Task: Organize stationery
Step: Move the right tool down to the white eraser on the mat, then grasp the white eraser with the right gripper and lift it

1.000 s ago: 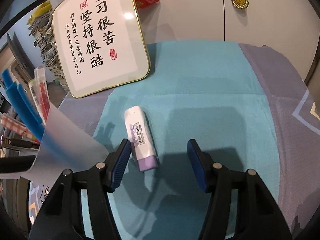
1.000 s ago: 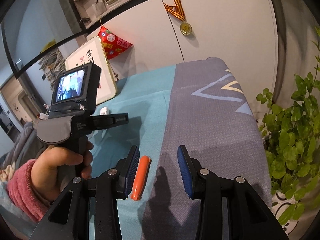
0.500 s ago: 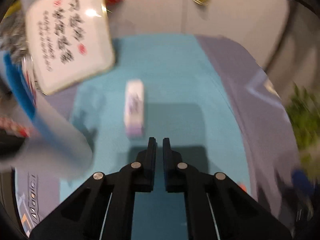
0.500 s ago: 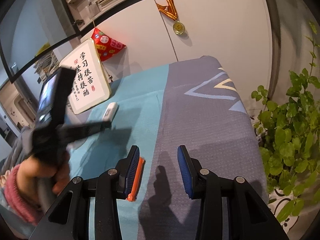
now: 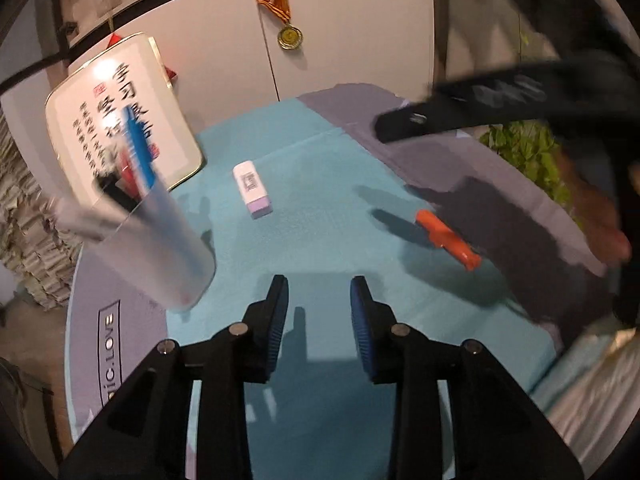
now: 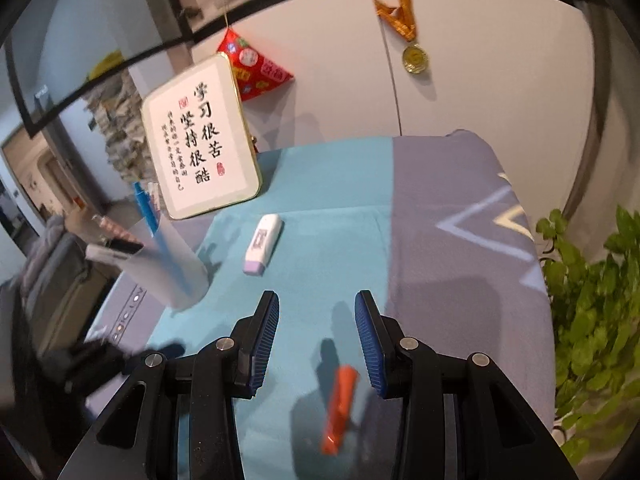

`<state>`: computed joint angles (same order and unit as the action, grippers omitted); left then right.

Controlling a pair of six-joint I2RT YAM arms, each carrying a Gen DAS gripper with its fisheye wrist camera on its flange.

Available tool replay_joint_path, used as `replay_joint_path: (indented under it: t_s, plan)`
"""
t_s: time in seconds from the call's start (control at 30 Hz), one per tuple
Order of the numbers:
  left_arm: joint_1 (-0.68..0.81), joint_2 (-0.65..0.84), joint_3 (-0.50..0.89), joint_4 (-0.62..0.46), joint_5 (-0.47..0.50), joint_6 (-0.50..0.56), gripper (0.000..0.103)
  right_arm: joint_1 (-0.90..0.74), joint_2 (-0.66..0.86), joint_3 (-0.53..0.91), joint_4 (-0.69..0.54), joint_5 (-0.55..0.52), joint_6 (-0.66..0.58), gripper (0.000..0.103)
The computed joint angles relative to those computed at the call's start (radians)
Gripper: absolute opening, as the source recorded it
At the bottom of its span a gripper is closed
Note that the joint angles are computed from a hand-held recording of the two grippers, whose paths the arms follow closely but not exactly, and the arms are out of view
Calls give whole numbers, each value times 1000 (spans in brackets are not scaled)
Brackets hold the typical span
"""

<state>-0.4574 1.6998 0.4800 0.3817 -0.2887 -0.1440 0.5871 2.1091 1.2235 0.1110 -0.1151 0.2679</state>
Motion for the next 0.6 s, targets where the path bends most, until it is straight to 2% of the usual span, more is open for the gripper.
replay_joint_path:
  t_s: [0.17, 0.27, 0.43, 0.6]
  plan:
    - [103, -83, -145, 157, 76, 74, 31, 60, 165, 312, -222, 43, 39, 40]
    - [150, -49, -176, 255, 109, 111, 31, 95, 266, 478, -313, 102, 45, 40]
    - [254, -19, -209, 339, 212, 136, 32, 123, 458, 805, -504, 134, 69, 40]
    - [321, -7, -231, 402, 274, 122, 35, 146, 604, 1044, -645, 184, 64, 40]
